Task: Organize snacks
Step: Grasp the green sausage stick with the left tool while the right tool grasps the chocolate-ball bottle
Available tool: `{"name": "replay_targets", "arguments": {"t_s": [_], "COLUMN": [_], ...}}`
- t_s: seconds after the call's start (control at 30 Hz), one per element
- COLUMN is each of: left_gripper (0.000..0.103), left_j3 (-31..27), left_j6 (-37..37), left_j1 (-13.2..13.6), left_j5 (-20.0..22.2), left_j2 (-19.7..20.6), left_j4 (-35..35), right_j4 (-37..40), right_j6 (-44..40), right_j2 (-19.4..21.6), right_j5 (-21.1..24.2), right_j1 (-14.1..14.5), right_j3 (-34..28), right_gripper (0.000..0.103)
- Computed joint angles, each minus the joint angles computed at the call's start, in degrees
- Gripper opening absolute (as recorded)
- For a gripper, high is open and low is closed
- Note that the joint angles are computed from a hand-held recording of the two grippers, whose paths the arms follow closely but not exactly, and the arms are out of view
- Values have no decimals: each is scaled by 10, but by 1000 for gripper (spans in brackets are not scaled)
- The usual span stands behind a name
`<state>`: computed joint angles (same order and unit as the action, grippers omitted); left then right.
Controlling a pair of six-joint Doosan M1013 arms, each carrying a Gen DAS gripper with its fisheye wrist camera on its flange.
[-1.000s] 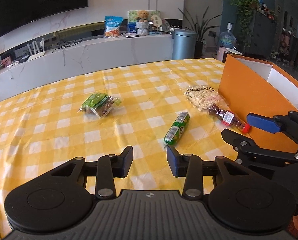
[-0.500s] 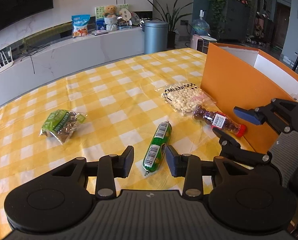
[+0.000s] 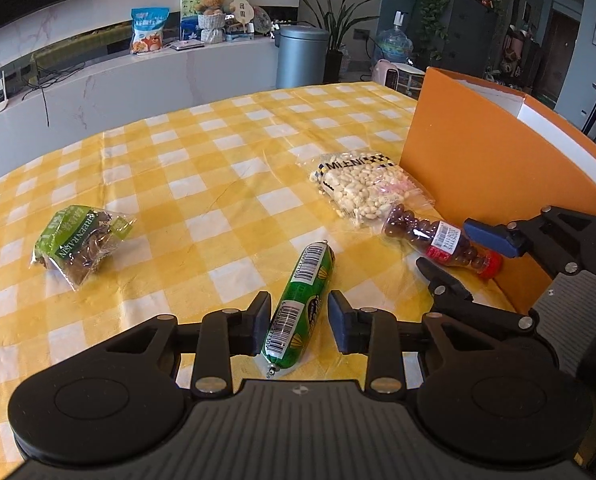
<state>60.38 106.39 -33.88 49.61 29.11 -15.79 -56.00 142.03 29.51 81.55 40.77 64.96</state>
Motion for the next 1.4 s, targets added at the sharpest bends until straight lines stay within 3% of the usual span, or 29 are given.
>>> {"name": "replay_targets", "arguments": {"t_s": [0.13, 0.3, 0.5, 0.83, 1.4], "left_gripper": [37, 26, 25, 25, 30], "left_j3": [-2, 10, 35, 88, 85], "left_j6": [-8, -21, -64, -149, -124], "left_j1": [0, -1, 3, 9, 2], "left_j5": [8, 10, 16, 15, -2], "left_j2": [2, -7, -28, -71, -65], "left_j4": [0, 9, 13, 15, 40], "right_j4": [1, 13, 59, 226, 204], "right_j6": [5, 9, 43, 159, 142], "right_j2": [0, 0, -21, -85, -96], "right_j5": [-3, -6, -35, -180, -230], "right_j1": [-3, -8, -5, -11, -16], "right_j3": [-1, -5, 4, 53, 79], "right_gripper": [39, 36, 30, 28, 30]}}
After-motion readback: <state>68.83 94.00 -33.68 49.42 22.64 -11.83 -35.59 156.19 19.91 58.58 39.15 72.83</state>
